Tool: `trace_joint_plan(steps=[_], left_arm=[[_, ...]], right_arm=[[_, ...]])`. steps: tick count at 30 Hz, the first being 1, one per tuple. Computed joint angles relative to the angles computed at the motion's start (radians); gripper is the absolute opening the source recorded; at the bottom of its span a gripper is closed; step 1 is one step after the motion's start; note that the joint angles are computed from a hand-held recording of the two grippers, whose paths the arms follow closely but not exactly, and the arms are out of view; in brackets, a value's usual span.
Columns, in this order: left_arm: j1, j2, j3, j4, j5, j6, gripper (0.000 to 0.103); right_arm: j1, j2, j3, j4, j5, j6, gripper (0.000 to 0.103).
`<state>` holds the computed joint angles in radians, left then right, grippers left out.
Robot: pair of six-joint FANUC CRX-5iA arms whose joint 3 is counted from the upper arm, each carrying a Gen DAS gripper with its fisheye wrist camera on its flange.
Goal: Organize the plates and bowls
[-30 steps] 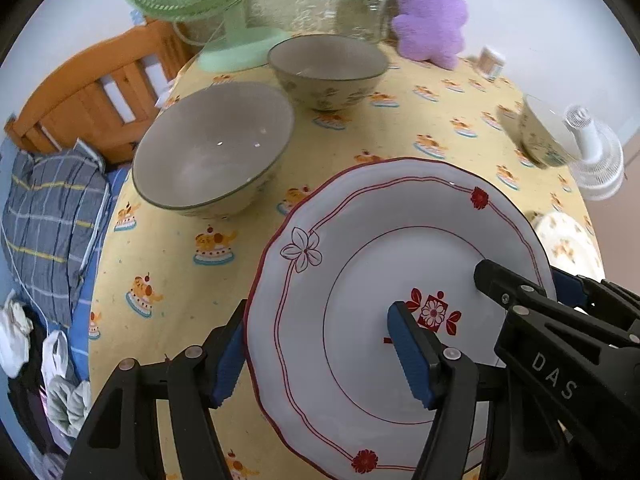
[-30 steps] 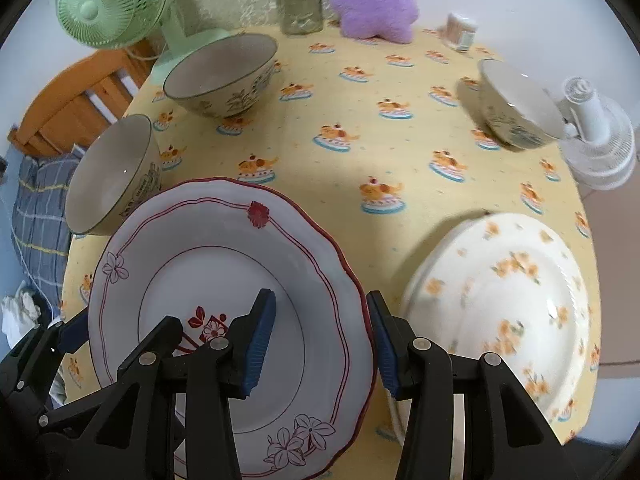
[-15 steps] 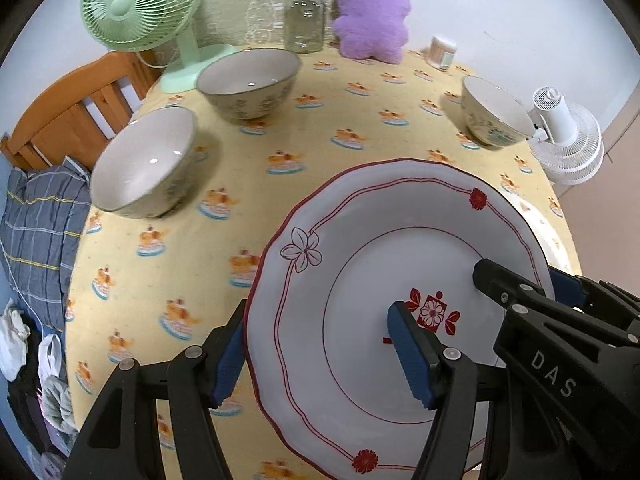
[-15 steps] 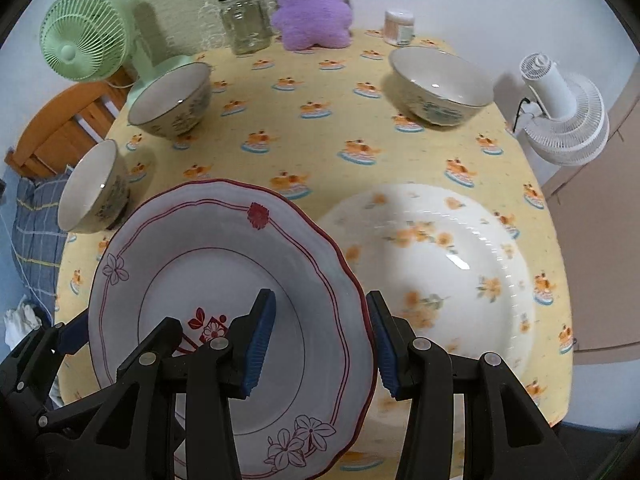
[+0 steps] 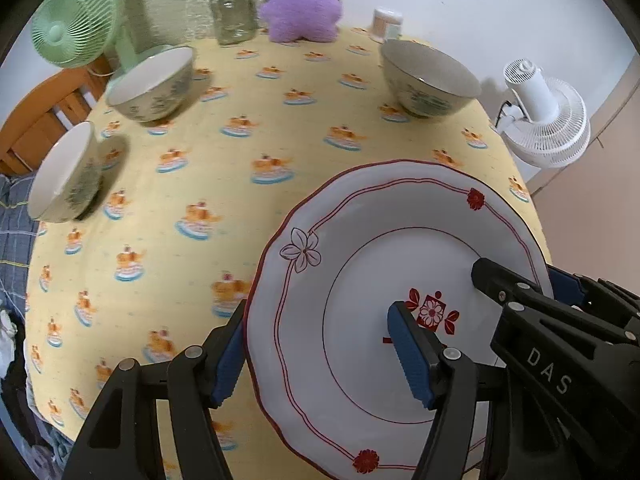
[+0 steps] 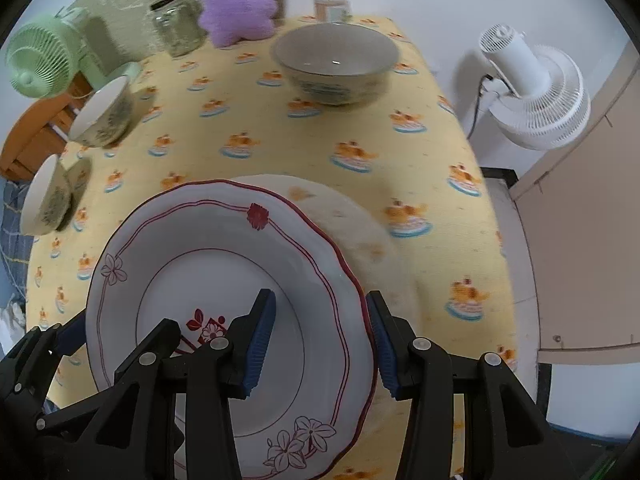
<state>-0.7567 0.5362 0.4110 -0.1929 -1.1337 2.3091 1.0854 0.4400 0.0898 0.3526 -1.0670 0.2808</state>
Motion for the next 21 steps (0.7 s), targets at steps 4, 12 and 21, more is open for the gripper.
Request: trace_joint_plan(steps=[4,12,21], left_arm=[[-0.017,0.047,0.056,0.005,-0.021,0.015,0.068],[-0.04,0.097,0.127,-0.027,-0.065,0.054,0.07],[-0.052,0.114,0.149,-0.061,-0.084,0.092,0.072]], right_arm=[[-0.014,-0.026,-0.044,-0.005,0.013,0.016,0.051],[-0.031,-0.045,-0.081,-0.018,0.049,0.039,0.051],[-0.034,-0.041,-0.084,-0.013,0.069,0.054,0.051]])
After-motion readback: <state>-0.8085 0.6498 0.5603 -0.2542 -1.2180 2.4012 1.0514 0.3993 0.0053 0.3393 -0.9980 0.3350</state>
